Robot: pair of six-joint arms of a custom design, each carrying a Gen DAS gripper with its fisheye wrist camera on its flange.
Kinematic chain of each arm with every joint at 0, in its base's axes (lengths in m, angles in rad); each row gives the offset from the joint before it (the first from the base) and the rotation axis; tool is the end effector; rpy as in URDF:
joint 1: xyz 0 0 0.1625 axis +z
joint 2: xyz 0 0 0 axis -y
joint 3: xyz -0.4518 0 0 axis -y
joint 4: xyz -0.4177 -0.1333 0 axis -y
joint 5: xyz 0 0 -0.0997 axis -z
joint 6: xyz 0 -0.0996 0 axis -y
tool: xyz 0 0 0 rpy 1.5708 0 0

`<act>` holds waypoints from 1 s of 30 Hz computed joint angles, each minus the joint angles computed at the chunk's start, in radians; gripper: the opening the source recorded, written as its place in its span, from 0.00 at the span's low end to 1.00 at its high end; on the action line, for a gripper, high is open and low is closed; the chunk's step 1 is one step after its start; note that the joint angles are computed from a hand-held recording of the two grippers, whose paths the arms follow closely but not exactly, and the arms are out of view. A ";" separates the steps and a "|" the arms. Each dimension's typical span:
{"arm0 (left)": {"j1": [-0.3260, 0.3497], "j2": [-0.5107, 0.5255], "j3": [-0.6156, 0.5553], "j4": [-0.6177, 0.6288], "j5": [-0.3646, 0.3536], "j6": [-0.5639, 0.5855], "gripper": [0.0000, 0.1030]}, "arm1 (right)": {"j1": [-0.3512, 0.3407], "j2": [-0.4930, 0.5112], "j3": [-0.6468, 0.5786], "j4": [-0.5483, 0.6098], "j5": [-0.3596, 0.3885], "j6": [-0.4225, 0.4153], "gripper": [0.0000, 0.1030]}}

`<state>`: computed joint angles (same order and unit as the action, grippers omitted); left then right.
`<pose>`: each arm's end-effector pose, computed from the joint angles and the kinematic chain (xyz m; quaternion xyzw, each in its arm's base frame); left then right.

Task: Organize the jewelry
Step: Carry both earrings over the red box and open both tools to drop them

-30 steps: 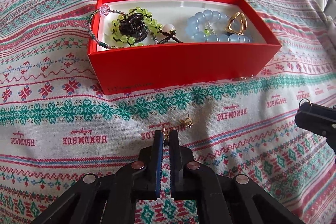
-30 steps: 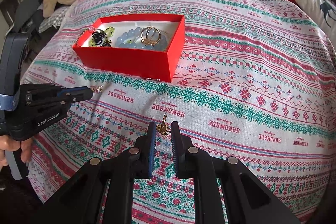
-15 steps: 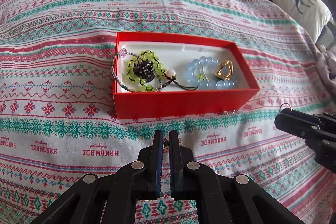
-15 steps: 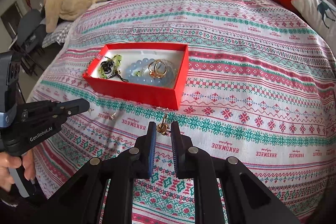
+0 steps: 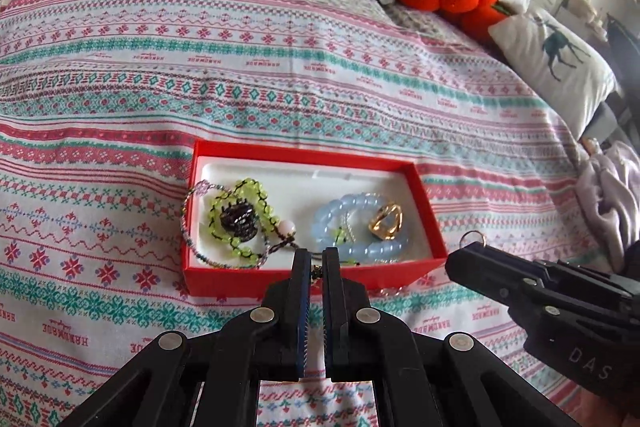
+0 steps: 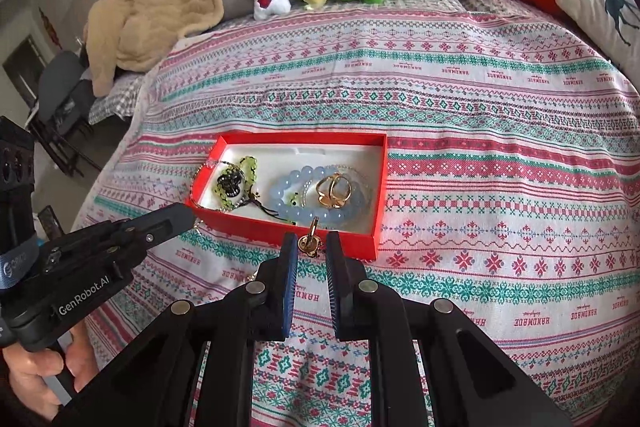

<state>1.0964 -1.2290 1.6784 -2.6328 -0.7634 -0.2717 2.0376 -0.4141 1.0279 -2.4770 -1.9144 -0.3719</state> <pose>-0.1138 -0.6709 0.4077 -0.0291 0.8843 -0.3947 0.2477 0.4840 -0.7388 0.0426 0.3741 -0.9004 0.1514 0.1621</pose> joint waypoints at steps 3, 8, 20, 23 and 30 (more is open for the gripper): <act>0.015 0.032 -0.035 -0.025 -0.013 0.003 0.00 | -0.001 0.027 -0.054 0.017 0.009 0.027 0.14; 0.036 0.085 -0.083 -0.070 -0.005 0.013 0.00 | -0.013 0.080 -0.160 0.060 0.018 0.095 0.14; 0.076 0.157 -0.147 -0.119 -0.018 0.015 0.00 | -0.043 0.171 -0.327 0.156 0.047 0.221 0.15; 0.084 0.159 -0.155 -0.111 -0.028 -0.004 0.00 | -0.048 0.181 -0.346 0.168 0.054 0.237 0.15; 0.086 0.158 -0.163 -0.083 -0.030 -0.019 0.16 | -0.057 0.185 -0.364 0.195 0.085 0.267 0.16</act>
